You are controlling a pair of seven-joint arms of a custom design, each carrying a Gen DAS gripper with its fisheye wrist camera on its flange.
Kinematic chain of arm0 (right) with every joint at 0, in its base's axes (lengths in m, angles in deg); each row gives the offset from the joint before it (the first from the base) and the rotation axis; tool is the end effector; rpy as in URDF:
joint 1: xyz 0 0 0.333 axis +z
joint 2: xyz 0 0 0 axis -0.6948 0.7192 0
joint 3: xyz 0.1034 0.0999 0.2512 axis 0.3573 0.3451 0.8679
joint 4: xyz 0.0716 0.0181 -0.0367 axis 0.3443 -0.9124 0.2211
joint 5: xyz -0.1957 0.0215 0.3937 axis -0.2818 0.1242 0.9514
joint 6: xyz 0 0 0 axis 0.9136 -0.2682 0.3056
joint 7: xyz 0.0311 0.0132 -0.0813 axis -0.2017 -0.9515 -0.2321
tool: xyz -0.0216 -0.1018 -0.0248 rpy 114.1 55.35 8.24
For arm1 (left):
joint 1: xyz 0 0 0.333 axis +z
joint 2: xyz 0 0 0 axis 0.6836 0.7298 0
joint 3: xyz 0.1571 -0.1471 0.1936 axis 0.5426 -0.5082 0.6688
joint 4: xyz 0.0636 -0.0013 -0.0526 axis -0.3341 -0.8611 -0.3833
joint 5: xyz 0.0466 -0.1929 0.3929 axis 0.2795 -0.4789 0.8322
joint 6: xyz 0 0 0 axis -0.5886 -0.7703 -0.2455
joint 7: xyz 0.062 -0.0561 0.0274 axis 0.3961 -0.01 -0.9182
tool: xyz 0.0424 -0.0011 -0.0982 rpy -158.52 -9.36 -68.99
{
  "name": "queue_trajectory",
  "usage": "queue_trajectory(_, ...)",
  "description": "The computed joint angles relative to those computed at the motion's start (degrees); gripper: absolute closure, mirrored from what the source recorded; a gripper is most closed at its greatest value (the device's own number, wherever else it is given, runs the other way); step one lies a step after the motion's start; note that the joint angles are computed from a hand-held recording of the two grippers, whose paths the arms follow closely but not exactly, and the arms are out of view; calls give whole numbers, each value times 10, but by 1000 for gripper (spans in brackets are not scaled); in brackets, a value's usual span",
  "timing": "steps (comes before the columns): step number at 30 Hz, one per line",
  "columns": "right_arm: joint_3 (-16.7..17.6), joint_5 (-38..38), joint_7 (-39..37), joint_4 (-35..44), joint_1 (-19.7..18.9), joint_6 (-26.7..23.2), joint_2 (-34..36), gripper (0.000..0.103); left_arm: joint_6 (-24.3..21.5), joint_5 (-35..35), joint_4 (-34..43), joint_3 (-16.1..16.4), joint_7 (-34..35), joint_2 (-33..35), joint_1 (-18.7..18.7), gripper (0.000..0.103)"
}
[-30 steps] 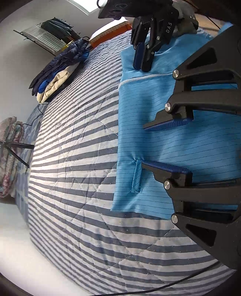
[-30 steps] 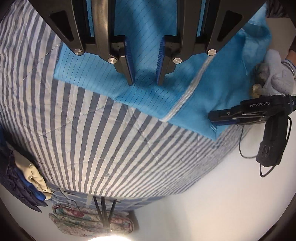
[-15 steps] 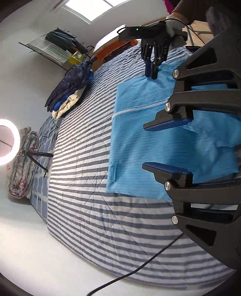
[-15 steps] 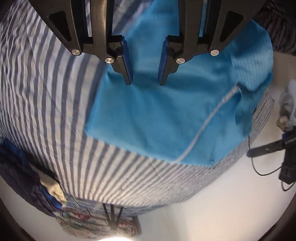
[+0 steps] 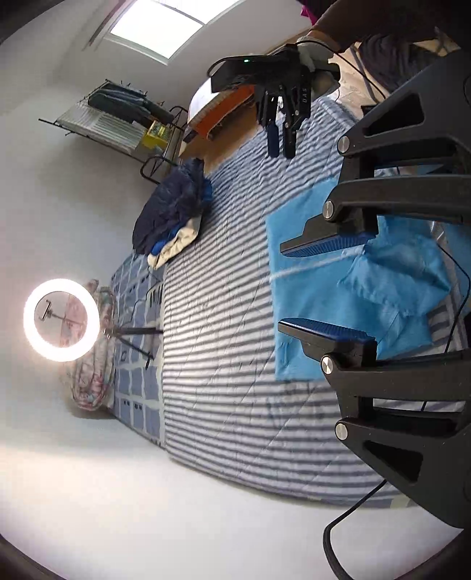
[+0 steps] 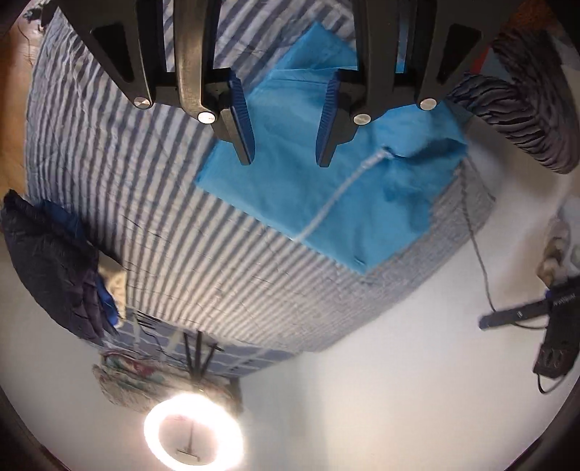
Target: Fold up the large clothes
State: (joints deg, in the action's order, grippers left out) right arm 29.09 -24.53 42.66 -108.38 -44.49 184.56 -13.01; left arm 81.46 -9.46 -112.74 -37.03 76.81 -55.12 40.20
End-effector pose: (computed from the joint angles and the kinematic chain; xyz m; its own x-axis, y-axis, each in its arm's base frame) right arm 0.7102 0.0520 0.6532 0.5583 -0.8127 -0.1669 -0.7218 -0.3767 -0.5805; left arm 0.6028 -0.1096 0.7143 -0.3401 -0.8994 0.2746 -0.7050 0.0506 -0.7074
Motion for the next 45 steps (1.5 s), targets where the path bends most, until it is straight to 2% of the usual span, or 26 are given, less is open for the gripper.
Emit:
queue_trajectory(2, 8, 37, -8, -3, -8, -25, -4, 66, 5, -32, -37, 1, 5, -25, -6, 68)
queue_trajectory(4, 13, 76, -29, -43, -13, -43, -29, 65, 7, -73, -77, 6, 11, -49, -14, 68)
queue_trajectory(5, 11, 84, -37, -75, -10, -39, -49, 56, 11, -86, -93, 7, 10, -57, -18, 68)
queue_trajectory(6, 10, 90, -46, -106, -5, -35, -67, 37, 13, -108, -123, 10, 13, -73, -24, 68)
queue_trajectory(8, 4, 95, -54, -148, 9, -31, -88, 25, 15, -121, -165, 11, 14, -96, -32, 68)
queue_trajectory(12, -2, 94, -73, -184, 33, -44, -98, 25, 13, -104, -232, 6, 6, -123, -39, 68)
queue_trajectory(17, -1, 56, -42, -178, 59, -28, -74, 26, 12, -114, -275, 9, -24, -129, -47, 68)
queue_trajectory(20, 2, 21, -7, -155, 68, -24, -45, 33, 6, -95, -279, 3, -20, -128, -52, 68)
queue_trajectory(22, 4, 9, 15, -140, 68, -34, -26, 46, -3, -87, -278, 2, -9, -125, -57, 68)
queue_trajectory(24, 6, 26, 37, -116, 56, -60, 0, 75, -13, -74, -267, 0, -7, -107, -55, 68)
queue_trajectory(25, 9, 59, 47, -104, 42, -79, 13, 88, -13, -60, -268, -5, -14, -104, -52, 68)
queue_trajectory(27, 18, 154, 73, -84, 2, -120, 41, 99, -25, -47, -263, -7, -32, -90, -48, 68)
queue_trajectory(28, 25, 225, 84, -89, -25, -134, 50, 100, -33, -45, -263, -6, -40, -85, -46, 68)
queue_trajectory(30, 33, 305, 90, -100, -56, -155, 59, 101, -32, -52, -267, -5, -44, -87, -45, 68)
queue_trajectory(32, 34, 330, 78, -110, -67, -159, 59, 101, -21, -70, -270, -3, -36, -96, -50, 68)
queue_trajectory(35, 28, 307, 81, -107, -59, -155, 59, 100, -11, -110, -266, 1, -4, -102, -65, 68)
queue_trajectory(37, 27, 288, 75, -103, -51, -146, 55, 97, -14, -126, -258, -1, 6, -97, -72, 67)
queue_trajectory(38, 27, 279, 74, -99, -48, -143, 54, 97, -16, -134, -253, -2, 7, -91, -75, 61)
queue_trajectory(40, 24, 239, 61, -93, -33, -117, 48, 91, -11, -150, -242, -7, 0, -75, -79, 55)
queue_trajectory(42, 22, 208, 48, -96, -22, -93, 37, 81, -8, -167, -231, -8, -6, -59, -81, 55)
queue_trajectory(44, 23, 201, 39, -99, -19, -84, 32, 82, -6, -197, -218, -9, -10, -39, -84, 55)
queue_trajectory(45, 23, 203, 38, -99, -21, -85, 31, 89, -7, -207, -212, -10, -11, -30, -83, 55)
